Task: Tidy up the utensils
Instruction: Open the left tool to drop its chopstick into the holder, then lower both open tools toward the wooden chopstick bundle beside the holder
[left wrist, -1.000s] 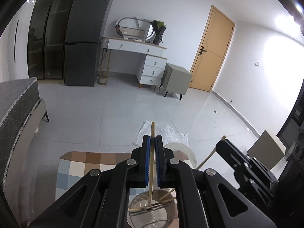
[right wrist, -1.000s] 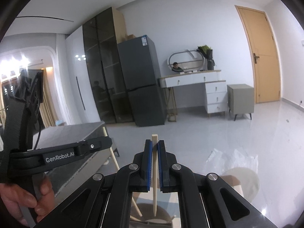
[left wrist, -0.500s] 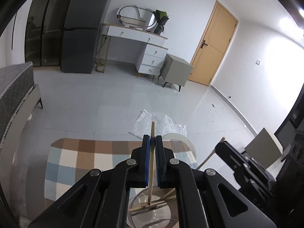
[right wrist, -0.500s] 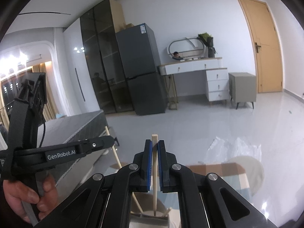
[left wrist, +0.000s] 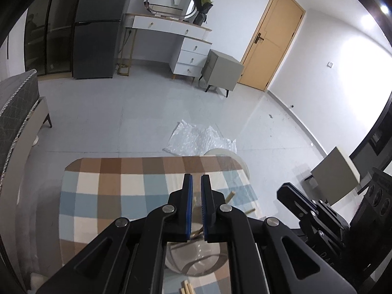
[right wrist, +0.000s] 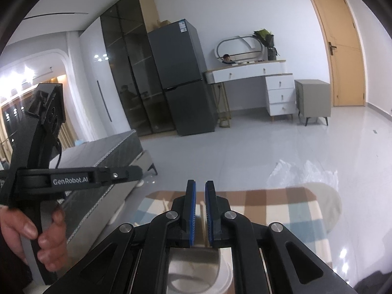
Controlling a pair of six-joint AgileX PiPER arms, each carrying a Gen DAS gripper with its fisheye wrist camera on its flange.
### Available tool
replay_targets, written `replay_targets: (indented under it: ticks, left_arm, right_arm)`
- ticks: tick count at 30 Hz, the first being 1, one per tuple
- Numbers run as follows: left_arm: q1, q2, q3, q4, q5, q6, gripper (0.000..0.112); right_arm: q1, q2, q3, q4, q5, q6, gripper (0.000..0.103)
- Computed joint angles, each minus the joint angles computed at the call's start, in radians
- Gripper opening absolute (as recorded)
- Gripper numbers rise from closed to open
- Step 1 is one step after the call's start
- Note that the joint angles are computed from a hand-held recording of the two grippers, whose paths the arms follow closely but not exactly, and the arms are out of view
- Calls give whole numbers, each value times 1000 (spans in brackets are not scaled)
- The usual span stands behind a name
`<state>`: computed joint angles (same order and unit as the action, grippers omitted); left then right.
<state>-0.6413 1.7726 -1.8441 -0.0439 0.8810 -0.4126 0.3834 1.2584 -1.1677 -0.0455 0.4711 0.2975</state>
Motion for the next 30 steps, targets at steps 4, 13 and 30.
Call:
replay_targets:
  ticks: [4, 13, 30]
  left_arm:
    - [-29, -47, 36, 63, 24, -67, 26]
    - [-165, -209, 184, 379, 34, -335, 62]
    - [-415, -366, 388, 740, 182, -677, 86]
  right_arm:
    - [26, -61, 36, -73, 29, 101, 27]
    - [135, -206, 94, -310, 121, 395, 60]
    - [694, -358, 153, -927, 621, 1037, 85]
